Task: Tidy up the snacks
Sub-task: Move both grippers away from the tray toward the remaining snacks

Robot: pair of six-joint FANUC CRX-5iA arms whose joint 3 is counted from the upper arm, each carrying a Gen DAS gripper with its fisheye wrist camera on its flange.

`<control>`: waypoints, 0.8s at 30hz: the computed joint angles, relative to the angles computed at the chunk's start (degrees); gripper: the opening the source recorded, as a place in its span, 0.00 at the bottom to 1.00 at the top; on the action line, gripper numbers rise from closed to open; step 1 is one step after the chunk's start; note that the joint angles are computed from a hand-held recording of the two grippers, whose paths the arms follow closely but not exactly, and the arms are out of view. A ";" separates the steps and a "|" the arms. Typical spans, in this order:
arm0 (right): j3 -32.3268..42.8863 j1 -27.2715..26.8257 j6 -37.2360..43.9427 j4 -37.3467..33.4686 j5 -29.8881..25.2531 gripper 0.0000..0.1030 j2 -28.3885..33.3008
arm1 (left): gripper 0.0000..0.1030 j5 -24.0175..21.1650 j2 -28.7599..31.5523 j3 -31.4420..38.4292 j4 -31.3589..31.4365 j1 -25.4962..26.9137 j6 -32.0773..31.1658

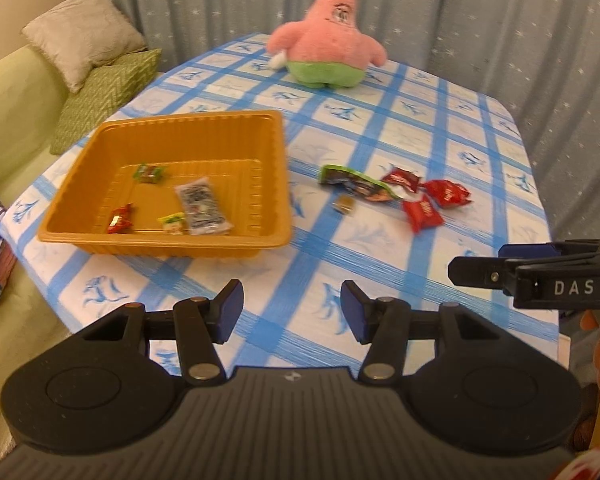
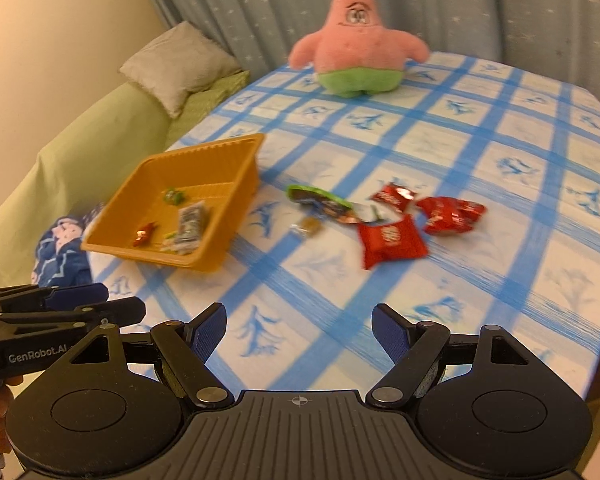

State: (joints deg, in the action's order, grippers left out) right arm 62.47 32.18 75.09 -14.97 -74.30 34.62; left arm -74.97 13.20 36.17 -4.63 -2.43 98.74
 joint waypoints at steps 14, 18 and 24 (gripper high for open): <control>-11.07 -1.86 -5.07 4.52 5.33 0.77 -5.48 | 0.49 2.10 5.03 3.52 1.45 -3.39 -4.40; -12.34 -2.34 -6.36 5.42 6.32 0.77 -5.75 | 0.49 2.07 7.00 5.36 1.54 -3.70 -5.94; -11.79 -2.99 -8.29 6.58 6.50 0.77 -4.61 | 0.48 2.43 10.09 8.41 1.90 -3.36 -8.52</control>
